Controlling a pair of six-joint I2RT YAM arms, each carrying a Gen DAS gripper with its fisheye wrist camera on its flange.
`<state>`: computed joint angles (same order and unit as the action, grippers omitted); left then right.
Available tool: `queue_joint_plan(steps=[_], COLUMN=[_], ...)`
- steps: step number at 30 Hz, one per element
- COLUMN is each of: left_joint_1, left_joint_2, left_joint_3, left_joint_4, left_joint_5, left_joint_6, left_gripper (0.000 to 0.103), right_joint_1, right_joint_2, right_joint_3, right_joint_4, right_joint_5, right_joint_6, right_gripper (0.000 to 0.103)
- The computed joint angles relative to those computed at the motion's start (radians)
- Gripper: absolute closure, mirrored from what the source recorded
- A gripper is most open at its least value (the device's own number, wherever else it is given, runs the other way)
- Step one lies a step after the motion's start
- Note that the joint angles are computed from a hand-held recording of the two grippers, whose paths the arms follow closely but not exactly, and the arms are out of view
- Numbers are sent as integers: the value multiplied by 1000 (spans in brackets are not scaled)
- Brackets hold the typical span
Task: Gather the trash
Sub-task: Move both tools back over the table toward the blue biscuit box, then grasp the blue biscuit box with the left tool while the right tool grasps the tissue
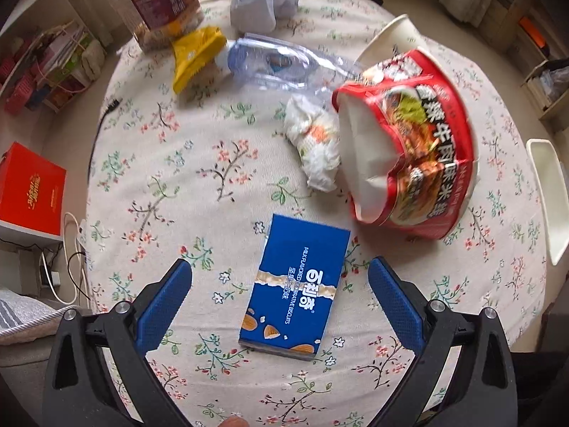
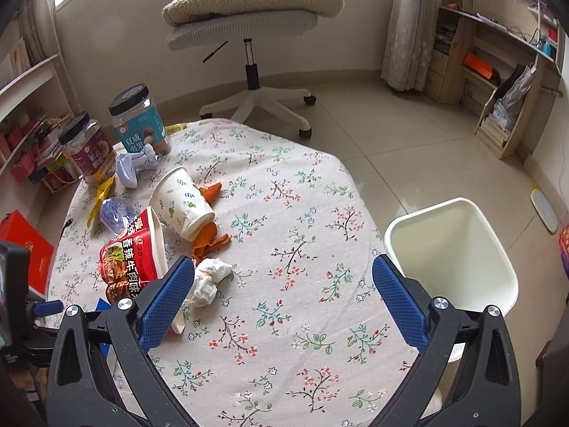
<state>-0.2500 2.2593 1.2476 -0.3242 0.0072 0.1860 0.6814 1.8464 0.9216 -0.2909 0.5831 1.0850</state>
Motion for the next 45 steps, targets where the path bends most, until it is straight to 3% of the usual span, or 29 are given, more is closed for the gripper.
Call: queue_joint_plan(steps=[4, 11, 13, 17, 23, 33, 36, 40, 45], left_joint_1=[-9, 3, 15, 32, 58, 102, 115, 110, 116], left_joint_2=[77, 141, 132, 97, 47, -182, -230, -272, -293], left_joint_3=[53, 55, 34, -19, -69, -166, -174, -178, -173], left_joint_4=[-43, -21, -3, 39, 42, 36, 29, 39, 46], left_joint_5=[5, 17, 46, 69, 123, 206, 229, 252, 277], left_joint_6=[28, 66, 84, 117, 130, 108, 80, 41, 22], left_gripper=[7, 10, 17, 46, 47, 47, 47, 47, 46], right_joint_1=[-19, -48, -57, -63, -72, -73, -105, -172, -166], right_joint_2=[36, 85, 96, 119, 136, 159, 169, 205, 307], right_joint_3=[18, 44, 47, 62, 72, 84, 55, -1, 101], right_joint_4=[30, 59, 71, 86, 90, 111, 152, 306, 289], right_joint_5=[-63, -135, -158, -187, -200, -226, -279, -422, -445], right_joint_6=[-14, -39, -37, -42, -52, -78, -33, 84, 119], right_gripper=[7, 7, 7, 7, 7, 7, 7, 7, 9])
